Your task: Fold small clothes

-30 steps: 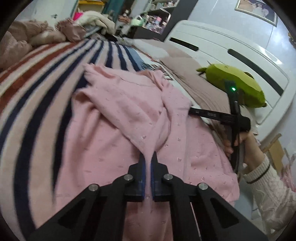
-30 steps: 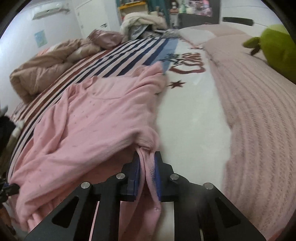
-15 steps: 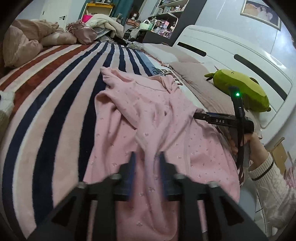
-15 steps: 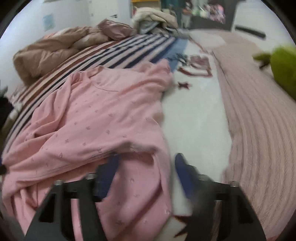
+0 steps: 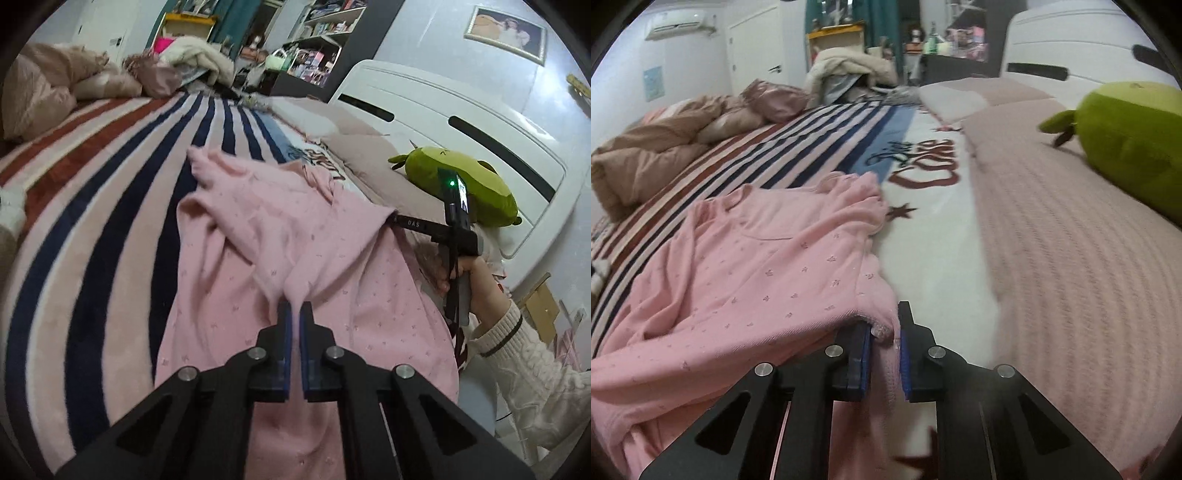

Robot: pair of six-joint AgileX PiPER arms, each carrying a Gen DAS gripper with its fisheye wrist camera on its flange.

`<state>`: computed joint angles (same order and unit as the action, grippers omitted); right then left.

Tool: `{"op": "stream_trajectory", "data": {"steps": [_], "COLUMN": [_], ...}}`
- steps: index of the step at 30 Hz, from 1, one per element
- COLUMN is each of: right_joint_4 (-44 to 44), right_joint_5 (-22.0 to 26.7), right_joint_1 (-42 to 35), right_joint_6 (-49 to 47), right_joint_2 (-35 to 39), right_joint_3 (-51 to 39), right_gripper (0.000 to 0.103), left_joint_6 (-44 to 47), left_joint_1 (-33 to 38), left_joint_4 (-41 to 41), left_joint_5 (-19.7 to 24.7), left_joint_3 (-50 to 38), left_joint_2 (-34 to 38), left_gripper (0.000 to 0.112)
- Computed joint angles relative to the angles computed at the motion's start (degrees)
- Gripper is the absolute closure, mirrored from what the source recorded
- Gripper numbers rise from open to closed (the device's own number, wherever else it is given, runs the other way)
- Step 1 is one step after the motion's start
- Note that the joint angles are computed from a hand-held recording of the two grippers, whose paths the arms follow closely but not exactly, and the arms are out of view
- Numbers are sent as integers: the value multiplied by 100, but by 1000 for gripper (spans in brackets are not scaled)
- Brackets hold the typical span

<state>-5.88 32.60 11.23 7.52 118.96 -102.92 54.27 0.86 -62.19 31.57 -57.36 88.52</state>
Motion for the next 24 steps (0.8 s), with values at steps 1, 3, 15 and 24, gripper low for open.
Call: {"op": "stream_trajectory", "data": {"steps": [1, 3, 15, 24], "right_joint_4": [-237, -163, 3981, 5942], "right_joint_5": [62, 648, 559, 1998], "right_joint_1": [8, -48, -771, -1665], "right_joint_6": [207, 97, -3756, -5771], "right_joint_2": [18, 258, -2116, -3260], "right_joint_3": [-36, -461, 2597, 5034], "right_gripper": [96, 94, 48, 38], "left_joint_6": [-361, -1195, -513, 205], "left_joint_1": [-117, -295, 872, 1062], "left_joint_4": [417, 1435, 983, 297], "left_joint_5": [-168, -271, 263, 939], "left_joint_3": [-57, -243, 764, 517], "left_joint_2": [-1, 130, -669, 83], "left_gripper": [110, 100, 47, 37]}}
